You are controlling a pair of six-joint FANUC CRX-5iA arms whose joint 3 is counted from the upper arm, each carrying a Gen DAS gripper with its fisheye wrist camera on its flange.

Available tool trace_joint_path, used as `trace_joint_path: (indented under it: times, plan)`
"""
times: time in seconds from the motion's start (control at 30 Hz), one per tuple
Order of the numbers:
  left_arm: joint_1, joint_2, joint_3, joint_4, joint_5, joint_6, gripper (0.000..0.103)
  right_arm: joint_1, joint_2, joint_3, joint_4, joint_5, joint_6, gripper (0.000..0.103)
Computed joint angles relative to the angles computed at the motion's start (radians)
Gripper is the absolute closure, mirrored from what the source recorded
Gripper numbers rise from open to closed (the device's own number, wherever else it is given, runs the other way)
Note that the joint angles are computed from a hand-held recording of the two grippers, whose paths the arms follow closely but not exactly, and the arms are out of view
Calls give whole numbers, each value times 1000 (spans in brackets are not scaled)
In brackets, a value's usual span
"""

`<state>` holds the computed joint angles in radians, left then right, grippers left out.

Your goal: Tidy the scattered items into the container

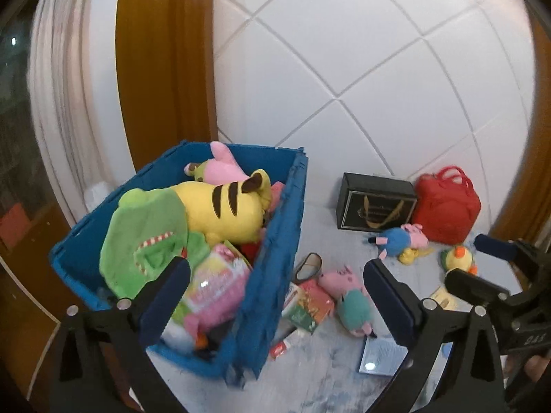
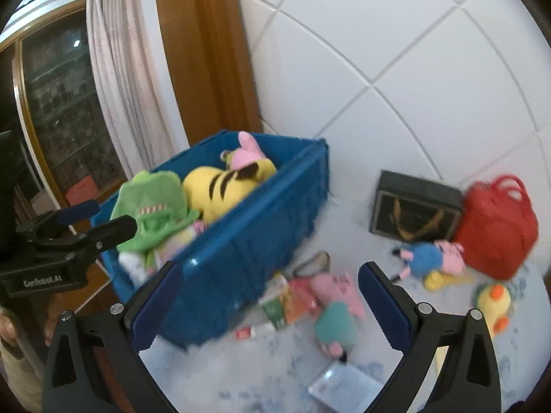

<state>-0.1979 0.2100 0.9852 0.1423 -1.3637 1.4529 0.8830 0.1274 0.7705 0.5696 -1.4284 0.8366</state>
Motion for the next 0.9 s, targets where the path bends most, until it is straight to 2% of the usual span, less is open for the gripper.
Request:
trace_joint_path:
  times: [0.07, 0.17, 0.2, 0.33, 0.4, 0.5, 0.67, 0.77, 0.9]
  plan:
    - [-20, -85, -130, -5, 44, -8, 1, 57, -101, -161, 62, 13, -98, 0]
    - [-30, -195, -301, 27, 92, -23, 0, 153, -221, -352, 162, -17, -263, 0]
    - [-29, -218, -340, 40, 104, -30, 0, 198, -260, -419, 208, -51, -343, 0]
    - [-19, -327, -523, 95, 149, -98, 0, 317, -329, -554, 280, -178, -548, 0]
    - [-1, -371, -588, 119, 147, -129, 0, 393, -356, -618, 315, -243, -665, 0]
    - [46, -447, -699, 161, 144, -197, 0, 496, -351, -651, 335, -343, -796, 0]
    - [144, -545, -822, 241, 130, -318, 0, 620, -275, -608, 343, -460, -890, 0]
    - [258, -623, -910, 335, 111, -421, 0, 669, -229, -584, 366, -495, -930, 0]
    - [399, -684, -958, 432, 46, -521, 0, 714, -172, -543, 387, -521, -975, 0]
